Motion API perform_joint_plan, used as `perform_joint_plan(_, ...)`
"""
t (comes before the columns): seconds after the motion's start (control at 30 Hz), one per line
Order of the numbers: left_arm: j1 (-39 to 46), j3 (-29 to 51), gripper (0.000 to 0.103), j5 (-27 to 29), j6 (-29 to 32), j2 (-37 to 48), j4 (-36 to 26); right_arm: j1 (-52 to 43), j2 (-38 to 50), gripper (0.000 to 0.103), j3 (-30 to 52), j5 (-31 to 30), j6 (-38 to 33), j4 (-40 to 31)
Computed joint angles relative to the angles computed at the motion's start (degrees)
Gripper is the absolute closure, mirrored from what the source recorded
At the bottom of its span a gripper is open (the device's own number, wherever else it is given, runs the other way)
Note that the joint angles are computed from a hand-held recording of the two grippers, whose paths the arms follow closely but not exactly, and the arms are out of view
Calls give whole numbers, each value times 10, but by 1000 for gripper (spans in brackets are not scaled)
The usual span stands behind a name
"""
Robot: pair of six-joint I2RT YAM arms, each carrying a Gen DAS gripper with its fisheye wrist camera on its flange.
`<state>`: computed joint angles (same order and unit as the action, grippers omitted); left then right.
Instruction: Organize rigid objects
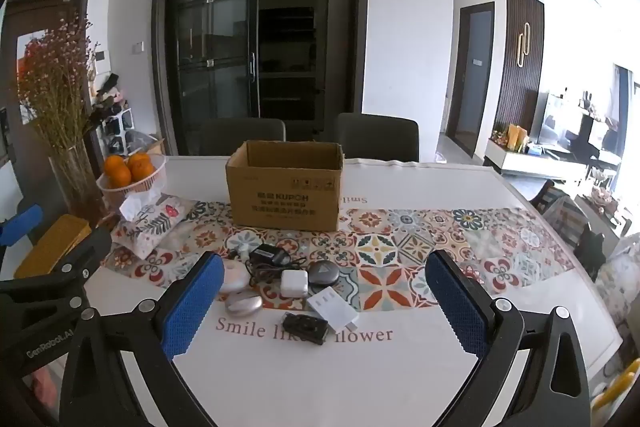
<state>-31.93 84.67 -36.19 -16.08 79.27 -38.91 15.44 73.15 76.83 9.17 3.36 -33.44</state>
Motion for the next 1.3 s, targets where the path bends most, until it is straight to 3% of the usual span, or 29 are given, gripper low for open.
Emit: perform_joint_plan(1.3,5,0,0,-3,16,5,14,0,6,1,5,-4,6,-2)
